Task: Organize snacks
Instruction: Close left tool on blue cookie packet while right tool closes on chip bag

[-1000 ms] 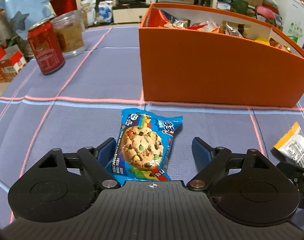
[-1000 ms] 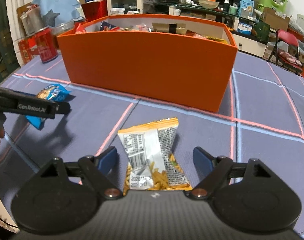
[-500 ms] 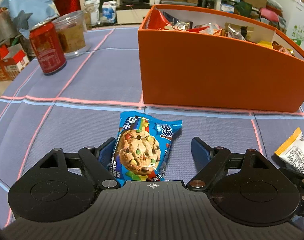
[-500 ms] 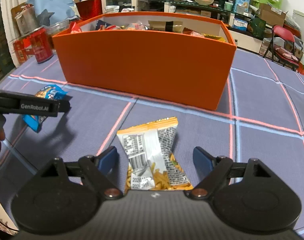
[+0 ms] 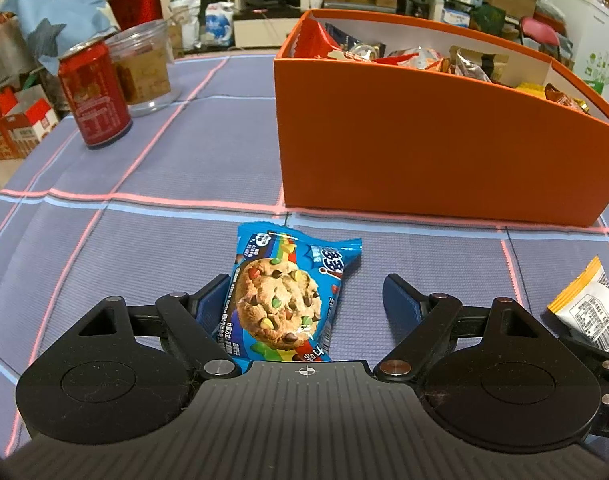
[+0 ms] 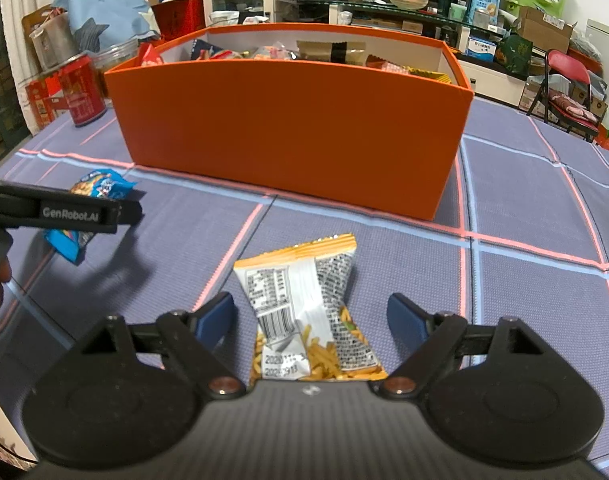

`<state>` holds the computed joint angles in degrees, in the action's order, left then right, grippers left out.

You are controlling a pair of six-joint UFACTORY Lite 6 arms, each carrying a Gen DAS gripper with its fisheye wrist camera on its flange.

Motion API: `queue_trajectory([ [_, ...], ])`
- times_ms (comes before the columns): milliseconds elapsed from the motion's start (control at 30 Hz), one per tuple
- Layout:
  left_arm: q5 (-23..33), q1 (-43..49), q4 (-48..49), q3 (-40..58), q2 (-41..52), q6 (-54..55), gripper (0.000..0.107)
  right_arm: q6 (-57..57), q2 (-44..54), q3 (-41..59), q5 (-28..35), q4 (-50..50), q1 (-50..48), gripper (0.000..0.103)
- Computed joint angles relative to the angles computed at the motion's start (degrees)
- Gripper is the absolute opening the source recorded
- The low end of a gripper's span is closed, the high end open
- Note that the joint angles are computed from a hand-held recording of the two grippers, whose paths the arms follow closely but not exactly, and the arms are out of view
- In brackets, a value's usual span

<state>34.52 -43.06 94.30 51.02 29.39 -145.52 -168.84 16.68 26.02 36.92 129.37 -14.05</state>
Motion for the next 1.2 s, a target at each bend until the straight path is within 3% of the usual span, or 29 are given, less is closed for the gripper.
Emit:
queue_trajectory([
  [467, -0.12, -0.16, 0.16, 0.27, 0.25, -0.21, 0.063, -0.05, 0.02, -0.06, 0.17, -0.25, -0.11, 0.085],
  [633, -0.25, -0.33, 0.75, 0.26, 0.11, -0.59, 0.051, 0.13, -0.04, -0.09, 0.13, -0.51, -0.17, 0.084],
  [800, -0.31, -0.65, 0.74, 0.35, -0.04, -0.43, 0.046, 1.04, -0.63, -0.26, -0.06, -2.66, -0.88, 0.074],
  [867, -0.43, -0.62, 1.07, 0.06, -0.39, -0.5, 0.037, 1.41, -1.07, -0.46, -0.03, -3.28, -1.05, 0.069],
  [933, -0.64, -0.57, 1.58, -0.39, -1.01, -0.69, 0.024, 1.93, -1.46, -0.62, 0.19, -4.19, -1.4, 0.054],
  [967, -1.16, -0.42, 2.26, -0.76, -1.53, -1.15, 0.021, 2.88, -1.68, -0.6, 0.39, -5.35, -1.78, 0.051],
  [1200, -2.94, -0.25, 4.64, -1.91, -3.29, -3.25, 0.019, 4.34, -2.23, -0.49, 0.55, -7.21, -2.61, 0.042],
])
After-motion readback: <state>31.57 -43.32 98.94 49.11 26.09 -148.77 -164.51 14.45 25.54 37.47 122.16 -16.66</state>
